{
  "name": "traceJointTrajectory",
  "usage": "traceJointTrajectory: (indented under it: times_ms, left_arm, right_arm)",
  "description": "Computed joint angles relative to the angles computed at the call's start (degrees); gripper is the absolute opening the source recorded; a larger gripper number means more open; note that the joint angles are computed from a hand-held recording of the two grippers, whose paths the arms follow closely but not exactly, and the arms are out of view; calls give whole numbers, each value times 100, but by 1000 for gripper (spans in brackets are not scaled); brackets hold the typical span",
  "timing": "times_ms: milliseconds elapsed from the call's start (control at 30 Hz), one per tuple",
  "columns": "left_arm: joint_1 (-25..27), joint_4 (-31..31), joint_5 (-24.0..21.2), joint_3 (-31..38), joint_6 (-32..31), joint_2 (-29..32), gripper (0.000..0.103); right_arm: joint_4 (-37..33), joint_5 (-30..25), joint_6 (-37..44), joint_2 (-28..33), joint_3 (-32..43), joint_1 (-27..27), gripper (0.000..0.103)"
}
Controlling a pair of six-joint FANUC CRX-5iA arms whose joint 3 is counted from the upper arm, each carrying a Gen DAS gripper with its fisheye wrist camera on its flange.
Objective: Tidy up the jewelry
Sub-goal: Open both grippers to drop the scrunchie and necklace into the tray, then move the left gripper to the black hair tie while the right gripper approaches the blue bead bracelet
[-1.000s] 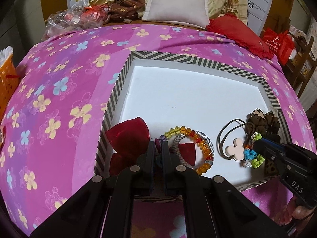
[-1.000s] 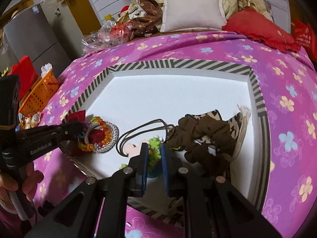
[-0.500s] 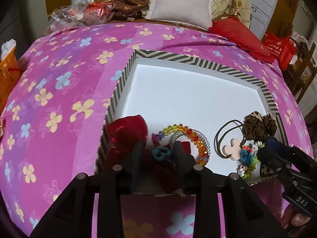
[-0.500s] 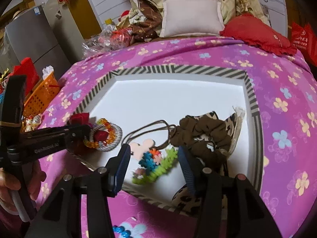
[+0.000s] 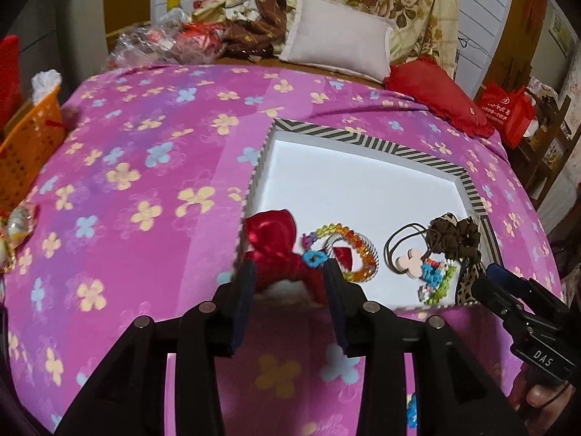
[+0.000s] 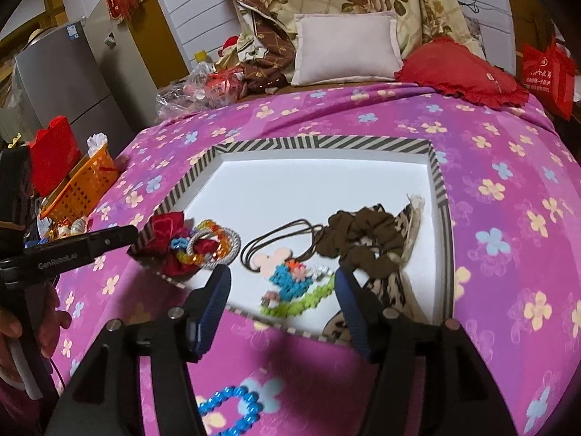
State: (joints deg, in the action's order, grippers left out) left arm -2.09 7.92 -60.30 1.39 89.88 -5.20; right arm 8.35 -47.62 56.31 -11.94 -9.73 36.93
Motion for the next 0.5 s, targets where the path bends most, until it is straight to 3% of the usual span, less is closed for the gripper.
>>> traceJointTrajectory:
  times_ms: [500]
  left_arm:
    - [-143,-421,30,-665,355,-826,28]
  right_arm:
    - [684,-263,-794,-633,-631,674,71]
